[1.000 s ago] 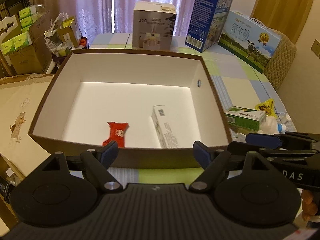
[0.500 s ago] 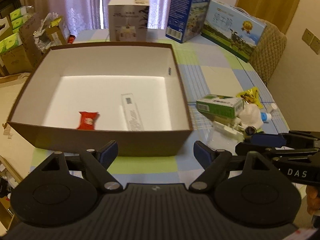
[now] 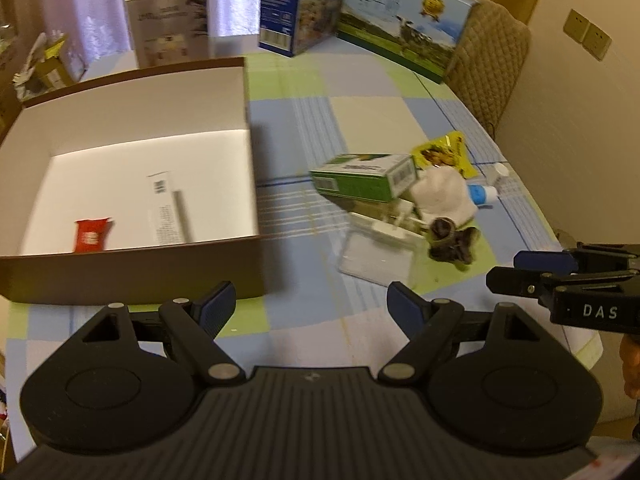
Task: Organize objects
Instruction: 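Withdraw both tools from the box back toward the remaining items, then grasp the green-and-white small box with the left tool while the right tool grasps the white pill bottle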
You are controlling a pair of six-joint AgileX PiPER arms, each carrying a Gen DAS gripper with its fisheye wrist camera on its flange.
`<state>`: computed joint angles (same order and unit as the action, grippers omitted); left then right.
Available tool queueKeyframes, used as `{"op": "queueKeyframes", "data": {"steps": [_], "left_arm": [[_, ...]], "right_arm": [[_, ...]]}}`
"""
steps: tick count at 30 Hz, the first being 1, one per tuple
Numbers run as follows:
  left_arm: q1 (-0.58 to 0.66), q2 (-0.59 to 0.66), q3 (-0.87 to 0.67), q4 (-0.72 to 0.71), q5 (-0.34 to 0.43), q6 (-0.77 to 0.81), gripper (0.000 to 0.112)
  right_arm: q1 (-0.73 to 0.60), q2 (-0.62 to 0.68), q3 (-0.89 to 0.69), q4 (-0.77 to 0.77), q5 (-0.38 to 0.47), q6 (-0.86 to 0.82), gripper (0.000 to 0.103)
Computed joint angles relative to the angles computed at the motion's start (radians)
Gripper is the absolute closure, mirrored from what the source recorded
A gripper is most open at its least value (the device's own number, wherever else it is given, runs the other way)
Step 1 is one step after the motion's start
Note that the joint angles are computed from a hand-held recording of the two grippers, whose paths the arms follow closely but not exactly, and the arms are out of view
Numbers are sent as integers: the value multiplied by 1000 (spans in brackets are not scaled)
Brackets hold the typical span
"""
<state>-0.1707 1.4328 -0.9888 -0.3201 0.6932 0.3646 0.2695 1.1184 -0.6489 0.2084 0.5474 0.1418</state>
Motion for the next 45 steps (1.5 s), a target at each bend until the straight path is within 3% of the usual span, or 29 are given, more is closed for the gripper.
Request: {"op": "queueKeyframes", "data": {"steps": [10,13,24,40,45], "left_arm": [[-141,75,-87,70,-10,-153,32],[-181,117,-135,100,-8,-218,27],[-258,363,-424,203,38,-453,18],[-231,839,-1062,228,372,-666,17],[-238,932,-1181,265,440,-696,19]], "right_arm": [[-286,-2,17,180,49,-318,59],[-369,14,15,234,60,-419,59],[-620,149,-49,370,66,-715,59],[-753,349,-171,440,71,-858,59],[-759,397,-201,444,68,-868,59]]}}
